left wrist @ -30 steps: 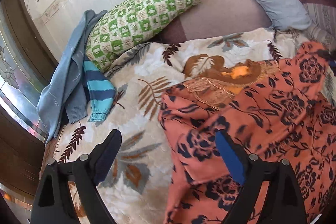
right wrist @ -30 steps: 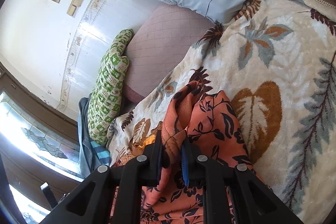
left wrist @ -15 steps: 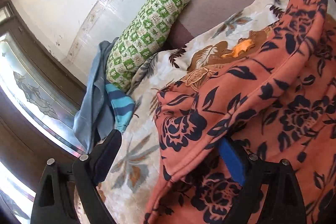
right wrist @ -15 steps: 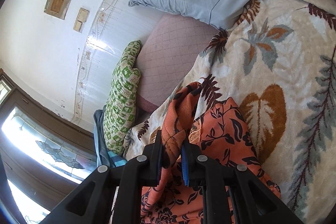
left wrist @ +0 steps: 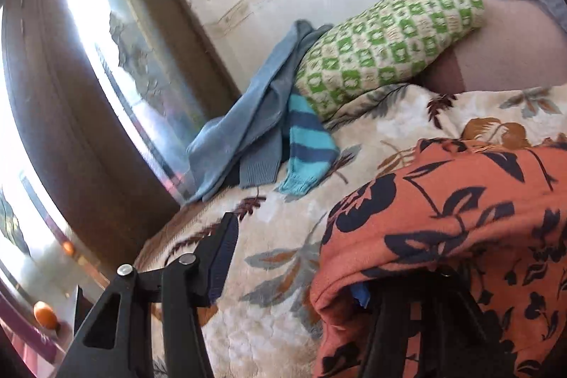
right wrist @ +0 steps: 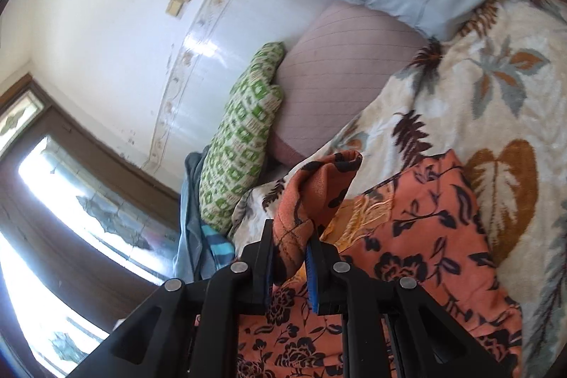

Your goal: Fold small clothes

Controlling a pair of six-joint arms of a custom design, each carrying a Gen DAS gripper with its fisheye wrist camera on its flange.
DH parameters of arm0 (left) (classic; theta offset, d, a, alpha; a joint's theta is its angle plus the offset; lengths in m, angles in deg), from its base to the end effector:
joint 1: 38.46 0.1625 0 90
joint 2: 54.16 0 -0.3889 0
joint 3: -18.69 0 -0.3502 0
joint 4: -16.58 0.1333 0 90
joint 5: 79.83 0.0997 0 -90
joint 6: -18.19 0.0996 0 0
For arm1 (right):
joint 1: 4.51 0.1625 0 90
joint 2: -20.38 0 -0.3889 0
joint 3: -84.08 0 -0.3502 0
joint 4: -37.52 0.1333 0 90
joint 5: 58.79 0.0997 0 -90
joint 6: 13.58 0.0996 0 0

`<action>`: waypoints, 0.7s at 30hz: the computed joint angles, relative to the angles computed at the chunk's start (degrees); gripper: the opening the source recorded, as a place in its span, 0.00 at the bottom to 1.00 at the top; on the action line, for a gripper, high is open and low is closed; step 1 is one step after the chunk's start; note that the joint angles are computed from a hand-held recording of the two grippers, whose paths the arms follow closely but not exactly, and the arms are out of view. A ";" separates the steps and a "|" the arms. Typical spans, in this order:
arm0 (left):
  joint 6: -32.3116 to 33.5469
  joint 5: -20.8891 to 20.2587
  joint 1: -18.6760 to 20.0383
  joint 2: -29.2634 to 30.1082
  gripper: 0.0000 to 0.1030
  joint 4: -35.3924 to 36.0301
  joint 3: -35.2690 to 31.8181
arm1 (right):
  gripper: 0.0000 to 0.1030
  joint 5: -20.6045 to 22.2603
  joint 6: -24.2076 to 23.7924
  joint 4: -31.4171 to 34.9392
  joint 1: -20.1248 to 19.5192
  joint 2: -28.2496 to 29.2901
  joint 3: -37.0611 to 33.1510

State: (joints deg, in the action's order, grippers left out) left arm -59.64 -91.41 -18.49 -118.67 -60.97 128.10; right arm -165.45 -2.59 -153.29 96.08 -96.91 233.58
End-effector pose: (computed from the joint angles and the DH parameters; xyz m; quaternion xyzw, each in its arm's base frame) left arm -0.3463 -0.3715 0.1716 0.2564 0.6989 -0.4300 0.5108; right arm 0.1477 -0.2198 0.3795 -0.0845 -0.8171 0.5701 0.0132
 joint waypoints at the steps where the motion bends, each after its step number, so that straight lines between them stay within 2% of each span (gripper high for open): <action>1: -0.04 -2.45 1.04 -0.86 0.69 -2.21 0.88 | 0.15 -2.13 -1.46 -0.83 2.87 3.03 -0.66; 3: 6.34 -9.98 4.13 -1.95 0.72 -11.55 2.20 | 0.15 -5.48 -3.49 -1.24 7.06 7.51 -1.59; 5: 9.03 -15.68 6.61 -1.70 0.72 -14.04 1.39 | 0.15 -7.77 -3.60 1.14 8.75 9.35 -2.28; 6: 9.51 -15.71 6.36 -2.46 0.72 -16.17 2.46 | 0.15 -8.74 -3.33 1.89 8.74 9.60 -2.23; 8: 10.83 -13.26 4.40 -3.74 0.72 -19.05 4.80 | 0.15 -9.63 -2.48 1.65 7.92 8.58 -1.69; 11: 11.61 -8.60 1.56 -3.16 0.79 -16.20 6.12 | 0.15 -7.79 -1.32 1.93 4.82 3.33 -0.21; 13: 13.27 -8.02 0.63 -2.61 0.79 -15.11 6.71 | 0.15 -7.43 -0.15 5.71 2.66 -0.75 0.24; 15: 14.88 -8.86 0.46 -1.51 0.82 -13.42 6.55 | 0.15 -9.75 2.44 13.43 1.04 -3.76 -0.49; 17: 12.62 -10.52 0.97 1.06 0.87 -4.94 4.04 | 0.15 -9.90 5.87 25.43 -3.17 -7.67 -1.38; 19: 12.83 -11.11 0.77 1.73 0.87 -3.08 3.93 | 0.19 -6.45 8.61 37.43 -11.10 -11.25 -1.63; 20: 12.84 -10.95 0.38 1.49 0.87 -2.57 3.96 | 0.20 -2.22 9.36 43.30 -16.72 -14.68 -1.57; 21: 12.99 -11.23 -0.03 1.18 0.89 -1.93 3.90 | 0.22 3.77 8.81 46.77 -22.27 -19.14 -0.91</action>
State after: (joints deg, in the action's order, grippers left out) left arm -46.65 -102.64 -18.52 -117.48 -62.90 132.00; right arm -161.68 6.22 -106.51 73.81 -116.05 232.67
